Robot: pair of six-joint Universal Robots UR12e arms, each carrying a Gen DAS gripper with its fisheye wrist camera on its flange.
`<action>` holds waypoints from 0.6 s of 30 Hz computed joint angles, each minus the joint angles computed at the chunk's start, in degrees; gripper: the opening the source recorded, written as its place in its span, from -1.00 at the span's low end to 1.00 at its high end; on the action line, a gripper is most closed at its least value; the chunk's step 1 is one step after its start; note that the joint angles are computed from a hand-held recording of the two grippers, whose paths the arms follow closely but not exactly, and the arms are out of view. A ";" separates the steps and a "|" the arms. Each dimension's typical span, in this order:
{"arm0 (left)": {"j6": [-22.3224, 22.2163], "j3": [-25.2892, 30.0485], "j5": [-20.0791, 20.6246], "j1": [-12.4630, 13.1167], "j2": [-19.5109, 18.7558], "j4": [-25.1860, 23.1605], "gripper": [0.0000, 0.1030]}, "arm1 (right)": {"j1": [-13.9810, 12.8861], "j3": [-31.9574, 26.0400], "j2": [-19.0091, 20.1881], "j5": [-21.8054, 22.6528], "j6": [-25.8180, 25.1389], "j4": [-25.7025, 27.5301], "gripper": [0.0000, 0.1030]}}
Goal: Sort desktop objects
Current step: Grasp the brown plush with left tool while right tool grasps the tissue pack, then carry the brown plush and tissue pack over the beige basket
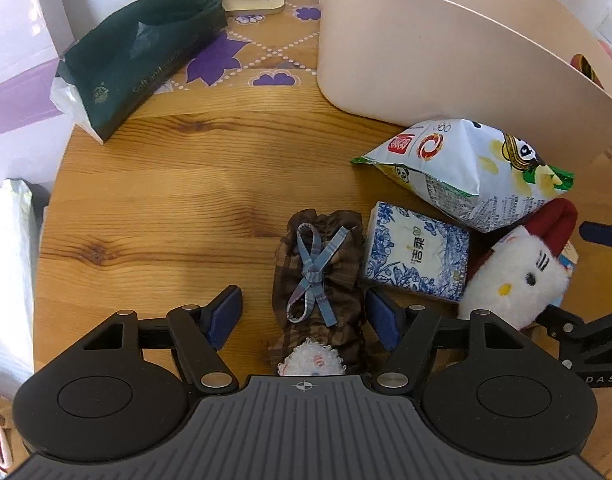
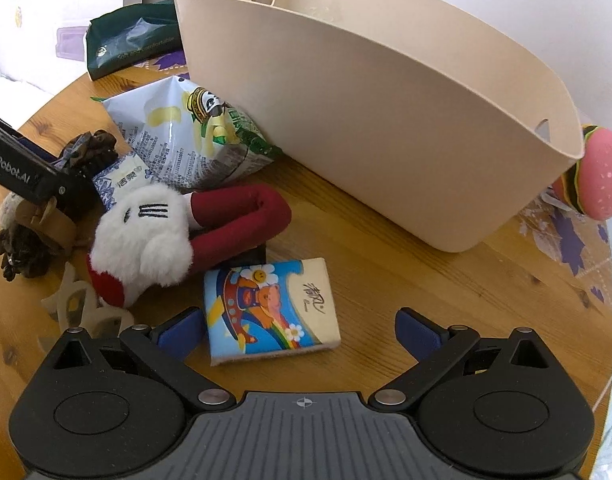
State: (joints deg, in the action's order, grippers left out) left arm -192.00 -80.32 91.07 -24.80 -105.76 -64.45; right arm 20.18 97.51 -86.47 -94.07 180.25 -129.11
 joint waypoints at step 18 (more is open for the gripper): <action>-3.60 -1.64 -3.58 1.32 2.05 -0.41 -0.40 | -1.22 1.78 -1.43 5.66 0.57 -1.70 0.21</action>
